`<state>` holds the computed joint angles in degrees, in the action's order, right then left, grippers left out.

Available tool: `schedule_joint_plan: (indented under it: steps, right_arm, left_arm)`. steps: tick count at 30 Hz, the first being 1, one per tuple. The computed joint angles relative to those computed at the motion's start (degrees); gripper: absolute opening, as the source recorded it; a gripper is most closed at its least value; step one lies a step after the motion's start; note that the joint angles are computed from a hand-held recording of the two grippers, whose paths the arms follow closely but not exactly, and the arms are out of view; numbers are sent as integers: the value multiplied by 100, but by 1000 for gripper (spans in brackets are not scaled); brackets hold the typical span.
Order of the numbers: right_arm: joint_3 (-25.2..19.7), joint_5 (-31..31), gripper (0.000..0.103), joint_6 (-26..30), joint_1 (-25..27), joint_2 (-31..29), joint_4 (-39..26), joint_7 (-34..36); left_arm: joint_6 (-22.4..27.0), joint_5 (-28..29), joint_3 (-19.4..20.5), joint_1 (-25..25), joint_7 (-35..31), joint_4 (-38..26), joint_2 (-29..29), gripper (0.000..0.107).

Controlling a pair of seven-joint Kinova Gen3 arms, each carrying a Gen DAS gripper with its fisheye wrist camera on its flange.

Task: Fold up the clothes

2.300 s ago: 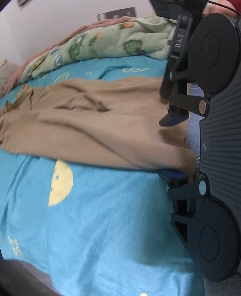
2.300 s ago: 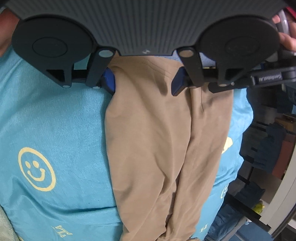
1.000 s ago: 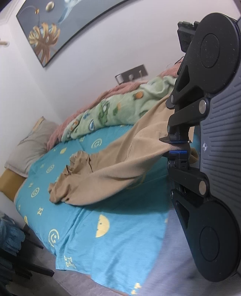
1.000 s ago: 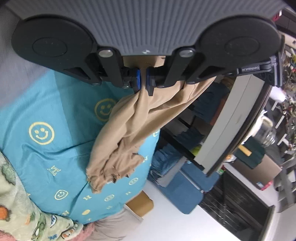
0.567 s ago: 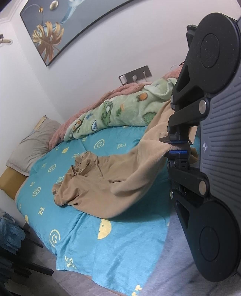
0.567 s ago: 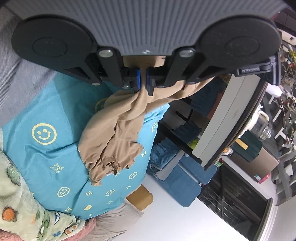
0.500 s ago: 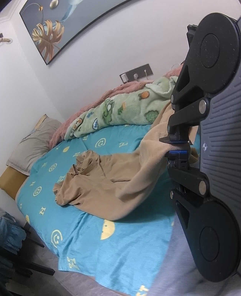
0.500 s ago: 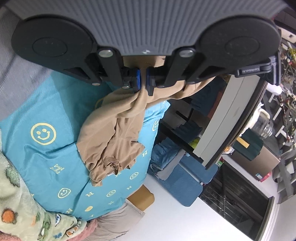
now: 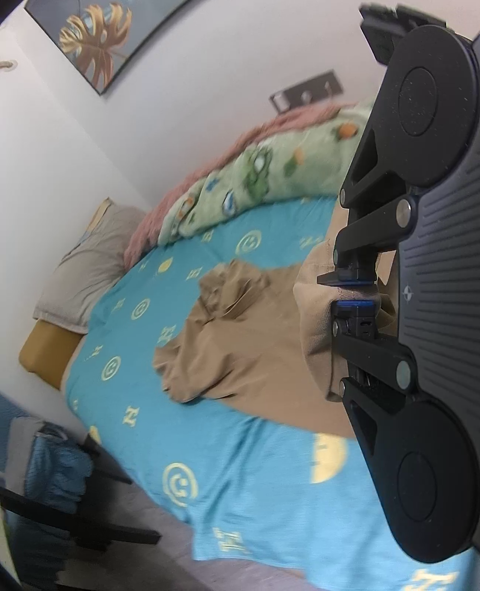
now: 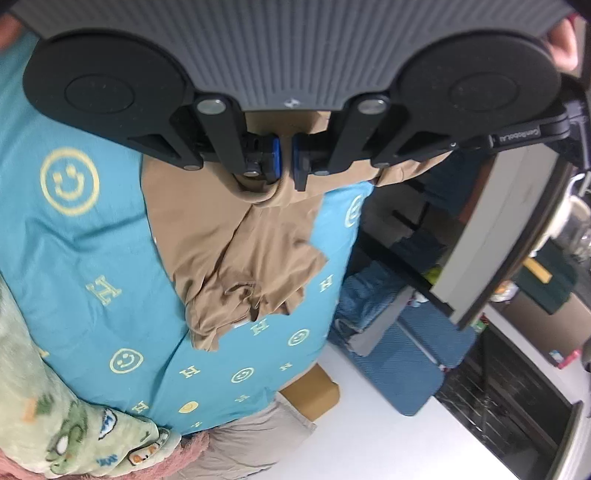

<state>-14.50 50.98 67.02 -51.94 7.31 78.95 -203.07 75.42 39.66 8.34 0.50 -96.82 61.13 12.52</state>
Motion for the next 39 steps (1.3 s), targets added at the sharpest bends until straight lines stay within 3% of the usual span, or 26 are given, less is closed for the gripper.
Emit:
schedule_joint_plan:
  steps: [11,15,17,24,28,29,31,32,33,35,39]
  right_arm:
    - [738,-1188,10,-427,871,899,-402,1770]
    - [951,-1475,10,-550,976,1135,-283,2074]
    - [1031,-1500,10,-657,954,1161,-209,2061]
    - [1191,-1453,11,-52,666,1445,-765,2436]
    - [1247,-1324,12,178,491,1389,-899,2378]
    - [1250,-1266,14,235,437,1360,-915,2330]
    - [1232,-1102,20,380,296,1305,-957,2257]
    - [1215,-1008,35,459,219,1276,-975,2225]
    - [1201,-879,61,576,117,1265,-1011,2196]
    - [1178,-546,93,865,-128,1273,-1090,2157]
    - [1102,-90,95,1292,-497,1259,-1244,2117]
  left_arm:
    - [-1173,-1620,99,1101,295,-623,1362,8]
    - [-1438,-2185,76,1358,297,-688,1669,8]
    - [-1489,-2223,134,1323,217,-655,1753,8]
    - [-1899,-2371,155,1321,16,-180,1456,14]
    - [-2108,-2527,136,1372,-70,98,1066,53]
    - [-2213,-2537,147,1367,-131,224,928,56]
    - [-2422,-2557,166,1363,-269,476,650,65]
    - [-2563,-2540,183,1348,-362,633,490,72]
    - [-2740,-2486,208,1310,-491,820,319,75]
    - [-3160,-2266,263,1186,-837,1260,-56,85]
    - [-3484,-1868,237,1057,-1276,1768,-591,92]
